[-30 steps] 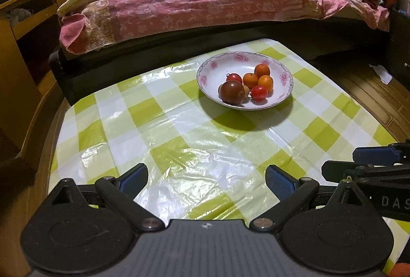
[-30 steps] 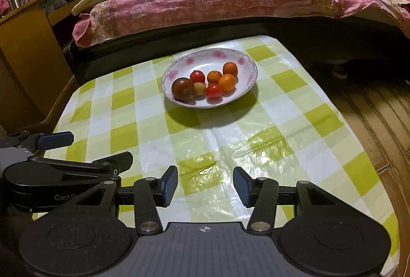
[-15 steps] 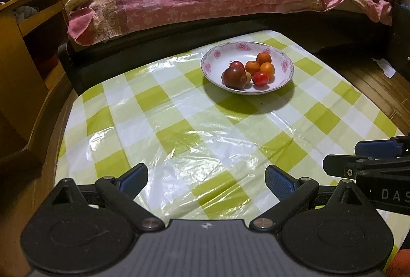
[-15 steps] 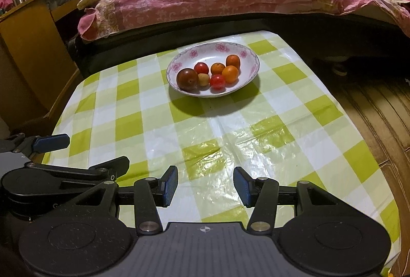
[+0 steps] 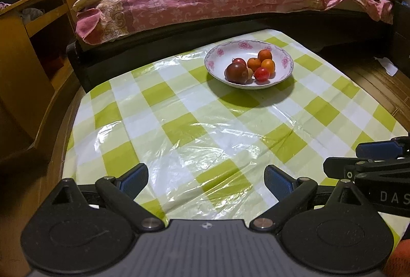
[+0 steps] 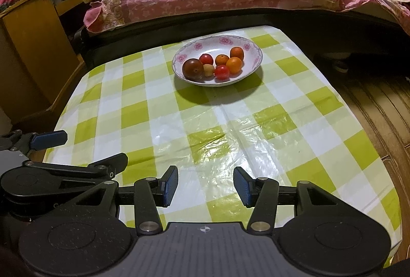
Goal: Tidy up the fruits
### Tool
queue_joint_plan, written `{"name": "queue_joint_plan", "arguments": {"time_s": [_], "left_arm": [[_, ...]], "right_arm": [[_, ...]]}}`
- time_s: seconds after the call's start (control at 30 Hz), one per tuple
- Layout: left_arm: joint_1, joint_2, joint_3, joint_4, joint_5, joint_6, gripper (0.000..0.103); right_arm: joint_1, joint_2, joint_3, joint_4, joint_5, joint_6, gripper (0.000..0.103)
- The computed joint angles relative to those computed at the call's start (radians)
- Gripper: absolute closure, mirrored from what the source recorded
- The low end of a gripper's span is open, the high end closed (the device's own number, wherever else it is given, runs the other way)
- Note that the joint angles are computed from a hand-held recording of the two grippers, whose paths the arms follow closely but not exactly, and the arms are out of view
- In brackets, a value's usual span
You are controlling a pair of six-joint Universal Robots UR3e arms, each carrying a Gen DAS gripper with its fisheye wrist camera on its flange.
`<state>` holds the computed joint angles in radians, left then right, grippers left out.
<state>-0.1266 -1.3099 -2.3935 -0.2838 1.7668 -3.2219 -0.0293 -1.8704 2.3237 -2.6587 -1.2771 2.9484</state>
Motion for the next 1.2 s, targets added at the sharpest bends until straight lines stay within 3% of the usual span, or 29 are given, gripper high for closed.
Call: {"name": "queue_joint_plan", "arguments": {"time_s": [1.2], "left_arm": [[-0.043, 0.046, -0.042, -0.003, 0.056, -0.016, 0.000]], "right_arm": [[0.019, -0.053, 0.039, 0.022, -0.017, 0.005, 0.057]]}}
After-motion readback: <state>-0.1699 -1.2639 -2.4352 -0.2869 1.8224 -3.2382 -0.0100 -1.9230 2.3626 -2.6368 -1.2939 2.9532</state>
